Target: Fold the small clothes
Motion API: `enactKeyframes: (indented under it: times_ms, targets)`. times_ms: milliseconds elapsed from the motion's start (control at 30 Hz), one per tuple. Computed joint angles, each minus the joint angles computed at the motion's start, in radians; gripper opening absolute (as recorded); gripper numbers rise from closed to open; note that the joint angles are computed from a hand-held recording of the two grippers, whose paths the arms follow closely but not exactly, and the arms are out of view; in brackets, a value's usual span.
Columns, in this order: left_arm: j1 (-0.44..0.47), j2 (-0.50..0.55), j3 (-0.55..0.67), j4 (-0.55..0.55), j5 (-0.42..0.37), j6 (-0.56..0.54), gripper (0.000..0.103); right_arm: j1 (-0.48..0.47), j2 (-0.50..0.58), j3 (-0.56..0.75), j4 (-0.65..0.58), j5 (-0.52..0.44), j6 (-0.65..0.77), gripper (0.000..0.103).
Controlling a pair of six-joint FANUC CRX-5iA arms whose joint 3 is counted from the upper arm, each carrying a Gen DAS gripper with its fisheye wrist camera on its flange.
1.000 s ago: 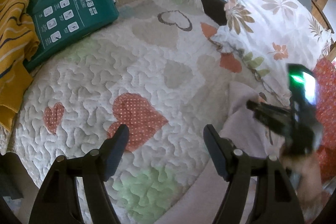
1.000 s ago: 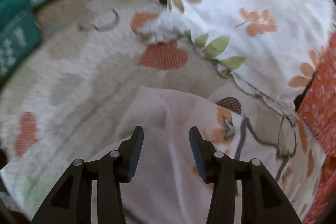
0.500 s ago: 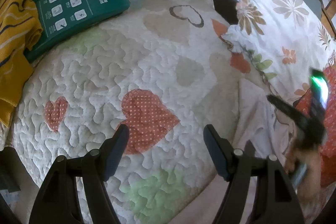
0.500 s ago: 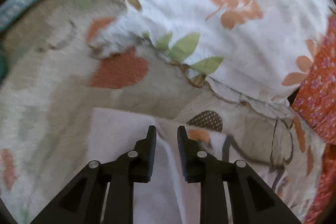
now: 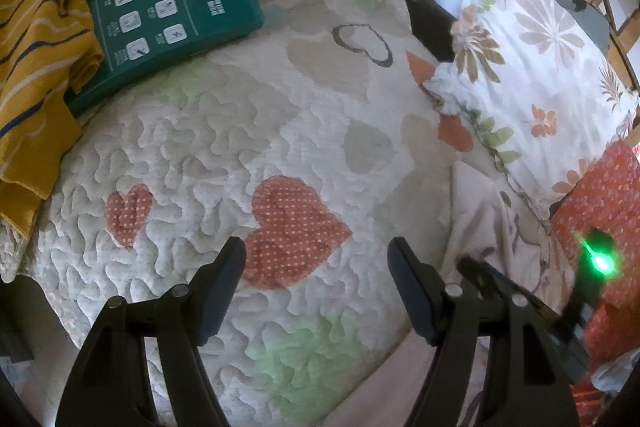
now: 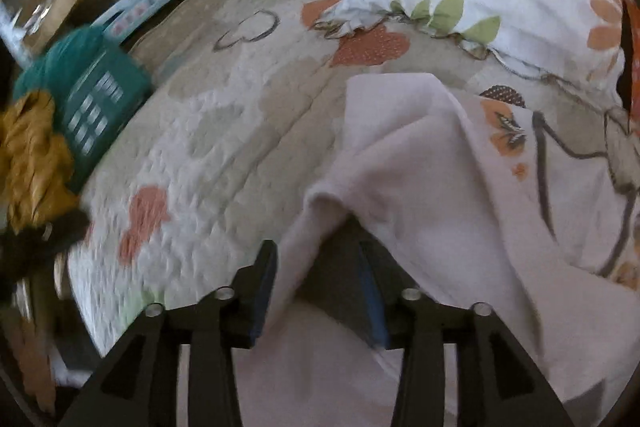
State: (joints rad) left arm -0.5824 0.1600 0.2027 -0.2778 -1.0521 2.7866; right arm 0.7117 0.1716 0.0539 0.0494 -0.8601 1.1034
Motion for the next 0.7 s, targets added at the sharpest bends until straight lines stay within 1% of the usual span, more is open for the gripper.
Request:
enactKeyframes:
  times_ms: [33, 67, 100, 133, 167, 233, 267, 300, 333, 367, 400, 433, 500, 567, 633, 667, 700]
  targets:
    - [0.002, -0.006, -0.006, -0.002, 0.0, 0.0, 0.072, 0.005, 0.018, 0.007, 0.02, 0.01, -0.033, 0.05]
    - [0.002, -0.008, -0.006, -0.007, -0.006, 0.002, 0.072, 0.008, 0.047, 0.024, 0.03, 0.014, -0.054, 0.047]
    - [0.003, -0.012, -0.009, -0.014, -0.011, 0.003, 0.072, 0.013, 0.083, 0.05, 0.051, -0.001, -0.077, 0.038]
    - [0.004, -0.016, -0.012, -0.02, -0.016, 0.004, 0.072, 0.03, 0.119, 0.065, 0.114, -0.016, -0.137, 0.02]
    - [0.005, -0.019, -0.015, -0.024, -0.02, 0.005, 0.072, 0.05, 0.135, 0.056, 0.178, 0.012, -0.181, 0.019]
    - [0.01, -0.026, -0.023, -0.03, -0.027, 0.01, 0.072, 0.073, 0.154, 0.063, 0.21, 0.034, -0.205, 0.019]
    - [0.016, -0.029, -0.03, -0.025, -0.027, 0.01, 0.072, 0.087, 0.161, 0.066, 0.228, 0.041, -0.207, 0.022]
    - [0.019, -0.031, -0.035, -0.021, -0.024, 0.012, 0.072, 0.109, 0.172, 0.061, 0.284, 0.038, -0.225, 0.026]
    - [0.024, -0.032, -0.04, -0.013, -0.019, 0.014, 0.072, 0.124, 0.176, 0.051, 0.323, 0.038, -0.226, 0.04]
    - [0.026, -0.031, -0.042, -0.007, -0.015, 0.014, 0.072, 0.128, 0.175, 0.047, 0.319, 0.047, -0.204, 0.053]
    - [0.027, -0.029, -0.041, -0.001, -0.01, 0.012, 0.072, 0.133, 0.161, 0.034, 0.301, 0.061, -0.174, 0.057]
    - [0.024, -0.025, -0.036, -0.002, -0.01, 0.008, 0.072, 0.137, 0.149, 0.026, 0.288, 0.062, -0.156, 0.059]
    - [0.016, -0.01, -0.018, -0.002, -0.015, -0.006, 0.072, 0.142, 0.103, -0.005, 0.257, 0.061, -0.121, 0.059]
    - [0.013, -0.004, -0.014, 0.006, -0.008, -0.014, 0.072, 0.131, 0.022, -0.06, 0.195, 0.082, -0.084, 0.059]
    - [0.014, -0.001, -0.017, 0.023, 0.004, -0.022, 0.072, 0.107, -0.093, -0.139, 0.119, 0.096, -0.053, 0.059]
    - [0.014, -0.002, -0.02, 0.029, 0.01, -0.024, 0.072, 0.097, -0.128, -0.163, 0.114, 0.096, -0.046, 0.059]
    - [0.014, -0.001, -0.021, 0.033, 0.013, -0.025, 0.072, 0.1, -0.181, -0.212, 0.152, 0.097, -0.082, 0.059]
